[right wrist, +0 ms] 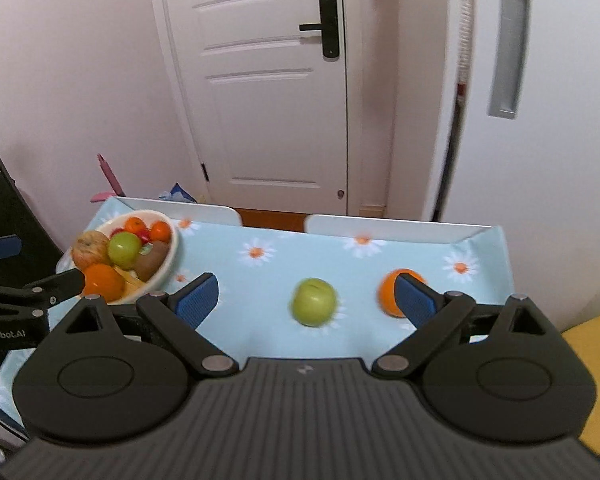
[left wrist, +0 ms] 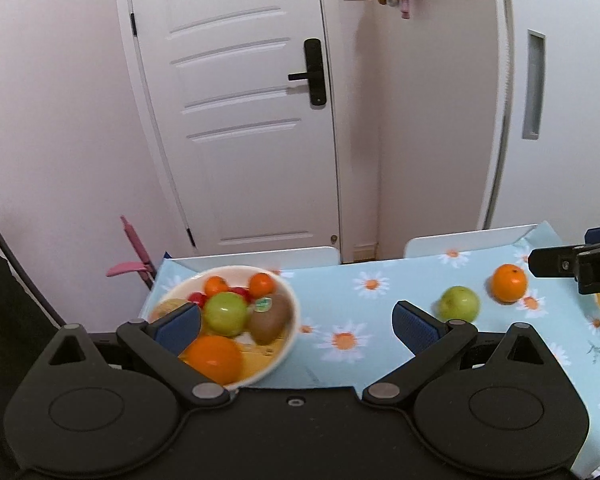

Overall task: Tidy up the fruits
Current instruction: 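Withdraw both grippers from the dish toward the last green apple and orange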

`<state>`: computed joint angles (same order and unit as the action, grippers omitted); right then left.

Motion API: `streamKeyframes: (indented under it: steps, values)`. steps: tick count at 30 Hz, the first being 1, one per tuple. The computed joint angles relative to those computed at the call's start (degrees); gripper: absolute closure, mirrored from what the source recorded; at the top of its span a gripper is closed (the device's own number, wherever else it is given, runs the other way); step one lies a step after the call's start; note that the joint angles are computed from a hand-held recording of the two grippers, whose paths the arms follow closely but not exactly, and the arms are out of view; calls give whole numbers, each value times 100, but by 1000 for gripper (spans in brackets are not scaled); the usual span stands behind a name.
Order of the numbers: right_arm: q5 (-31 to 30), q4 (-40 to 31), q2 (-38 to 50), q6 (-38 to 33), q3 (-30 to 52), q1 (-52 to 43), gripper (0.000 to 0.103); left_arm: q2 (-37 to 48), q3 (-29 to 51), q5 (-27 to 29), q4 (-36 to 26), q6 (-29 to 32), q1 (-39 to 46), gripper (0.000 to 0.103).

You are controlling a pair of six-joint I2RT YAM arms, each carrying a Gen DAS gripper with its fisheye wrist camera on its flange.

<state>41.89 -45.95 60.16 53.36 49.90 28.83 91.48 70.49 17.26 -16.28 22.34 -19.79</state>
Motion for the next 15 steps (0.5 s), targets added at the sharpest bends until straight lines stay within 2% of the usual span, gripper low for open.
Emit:
streamKeyframes:
  steps: [7, 11, 15]
  values:
    - [-1043, 550, -1422, -1567, -1111, -1385, 0, -183, -590, -605, 446, -652, -902, 0]
    - [-2043, 1150, -1862, -2688, -1690, -2671, 0, 66, -751, -877, 878, -891, -1377, 0]
    - [-3167, 1998, -1819, -3592, -2239, -3962, 0, 564, -709, -1105, 1324, -914, -1774, 0]
